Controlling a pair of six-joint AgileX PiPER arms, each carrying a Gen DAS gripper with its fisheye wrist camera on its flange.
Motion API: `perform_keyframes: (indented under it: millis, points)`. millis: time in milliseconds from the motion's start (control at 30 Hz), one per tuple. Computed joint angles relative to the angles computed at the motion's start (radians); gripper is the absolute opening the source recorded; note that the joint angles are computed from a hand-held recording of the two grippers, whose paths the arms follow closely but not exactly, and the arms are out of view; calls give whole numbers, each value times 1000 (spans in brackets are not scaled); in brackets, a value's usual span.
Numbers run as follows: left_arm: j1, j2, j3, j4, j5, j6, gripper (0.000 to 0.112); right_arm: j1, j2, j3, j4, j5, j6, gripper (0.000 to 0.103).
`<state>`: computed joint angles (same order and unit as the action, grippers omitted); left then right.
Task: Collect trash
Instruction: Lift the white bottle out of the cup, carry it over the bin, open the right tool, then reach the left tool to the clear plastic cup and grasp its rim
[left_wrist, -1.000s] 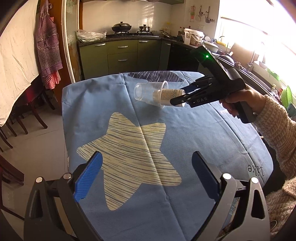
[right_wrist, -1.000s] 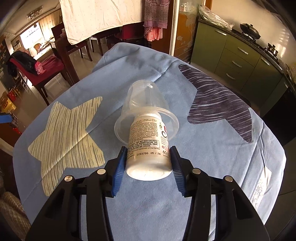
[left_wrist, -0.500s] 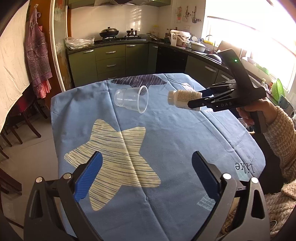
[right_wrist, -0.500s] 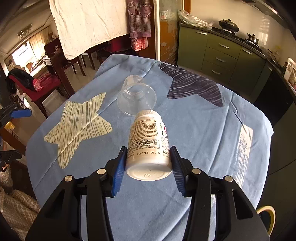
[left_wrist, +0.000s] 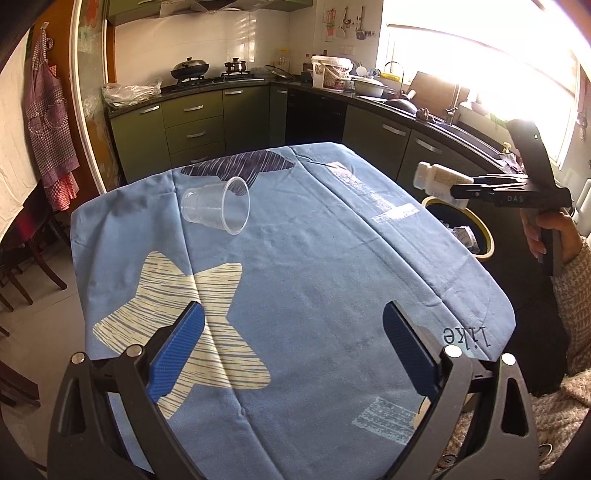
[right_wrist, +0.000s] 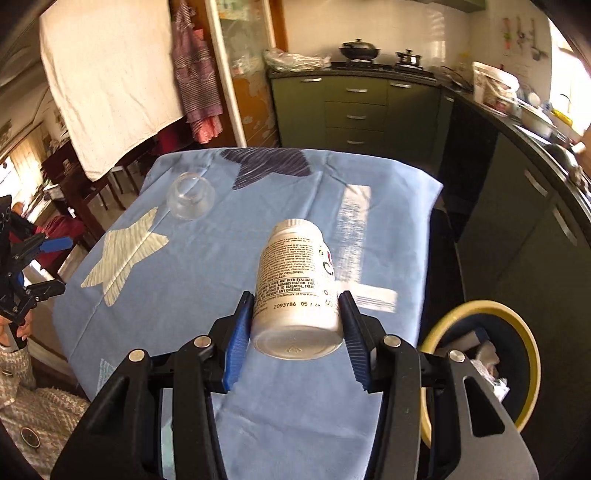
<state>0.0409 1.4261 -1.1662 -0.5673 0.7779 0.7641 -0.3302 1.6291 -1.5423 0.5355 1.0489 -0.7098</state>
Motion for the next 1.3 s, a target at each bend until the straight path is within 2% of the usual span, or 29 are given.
perform_keyframes:
  millis: [100, 167, 267, 333, 600, 667, 800, 900, 1000, 1300]
  points:
    - [-26, 11, -10, 10, -4, -20, 93, -144, 9, -5, -2, 1, 14, 47]
    - [-40, 20, -17, 14, -4, -27, 93, -205, 36, -14, -61, -32, 55, 47]
    - [-69, 31, -25, 34, -10, -50, 93, -273, 134, -73, -134, -26, 127, 47]
    - [-85, 34, -27, 46, -13, -63, 93, -278, 204, -110, -194, -29, 183, 47]
    - [-101, 31, -32, 85, -15, -99, 93, -268, 423, -278, -268, -81, 326, 47]
    - [-96, 31, -31, 88, -15, -101, 93, -272, 439, -294, -315, -98, 383, 53]
    - [-83, 58, -48, 98, -13, -106, 93, -298, 329, -159, -269, -169, 379, 55]
    - [-88, 101, -81, 139, -21, -144, 93, -308, 182, -1, -161, -215, 279, 55]
    - [-96, 160, -144, 202, -24, -216, 93, -279, 57, 123, -126, -262, 224, 55]
    - [-149, 383, -441, 486, -47, -467, 93, -161, -113, 280, -63, -316, 186, 62]
